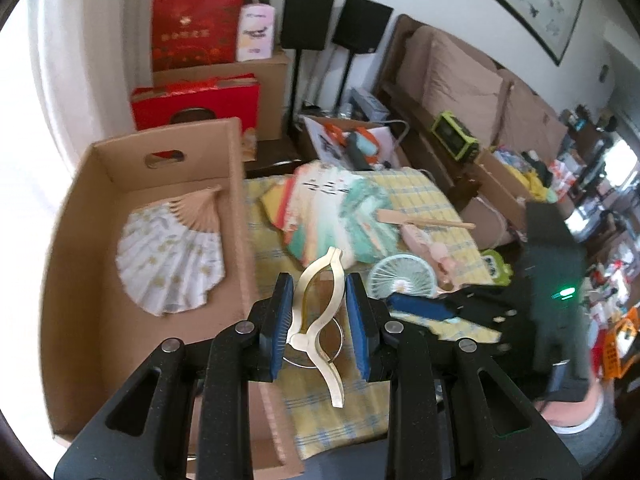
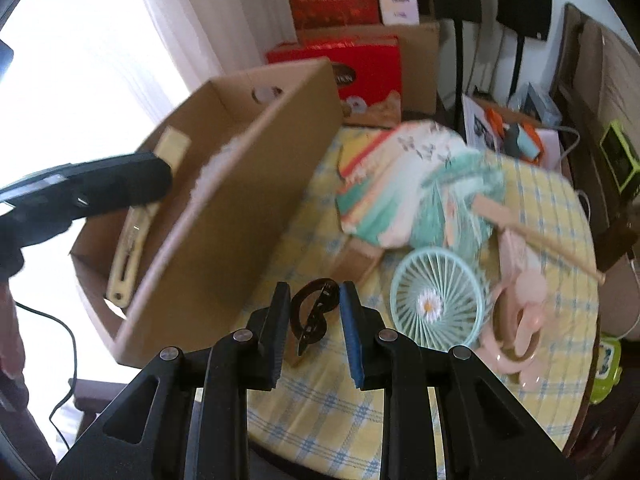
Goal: Organize objects
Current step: 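Carry the cream clip with the left gripper while the right gripper carries the hair clip to the box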
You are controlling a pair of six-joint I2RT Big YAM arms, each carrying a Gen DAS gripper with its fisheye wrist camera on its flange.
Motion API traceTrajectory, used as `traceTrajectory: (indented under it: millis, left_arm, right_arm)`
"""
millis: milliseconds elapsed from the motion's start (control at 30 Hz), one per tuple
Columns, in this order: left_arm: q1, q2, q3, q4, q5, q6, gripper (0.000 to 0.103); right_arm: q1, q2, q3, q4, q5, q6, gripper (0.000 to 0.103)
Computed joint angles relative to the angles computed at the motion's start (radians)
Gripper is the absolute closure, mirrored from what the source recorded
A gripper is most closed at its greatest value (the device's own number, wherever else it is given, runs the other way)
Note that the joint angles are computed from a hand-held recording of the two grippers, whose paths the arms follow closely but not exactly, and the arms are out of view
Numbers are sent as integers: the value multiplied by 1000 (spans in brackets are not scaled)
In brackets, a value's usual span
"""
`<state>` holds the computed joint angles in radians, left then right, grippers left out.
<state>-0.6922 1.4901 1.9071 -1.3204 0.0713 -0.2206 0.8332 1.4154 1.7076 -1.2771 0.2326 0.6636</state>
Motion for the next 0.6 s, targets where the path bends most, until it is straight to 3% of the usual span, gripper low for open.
traceTrajectory:
  millis: [367, 600]
  left_arm:
    - [50, -46, -65, 15, -119, -28, 78]
    - [90, -86, -134, 66, -139, -46, 78]
  right_arm:
    - [29, 95, 190, -30, 89, -50, 79]
    - [49, 168, 293, -38, 112, -61, 79]
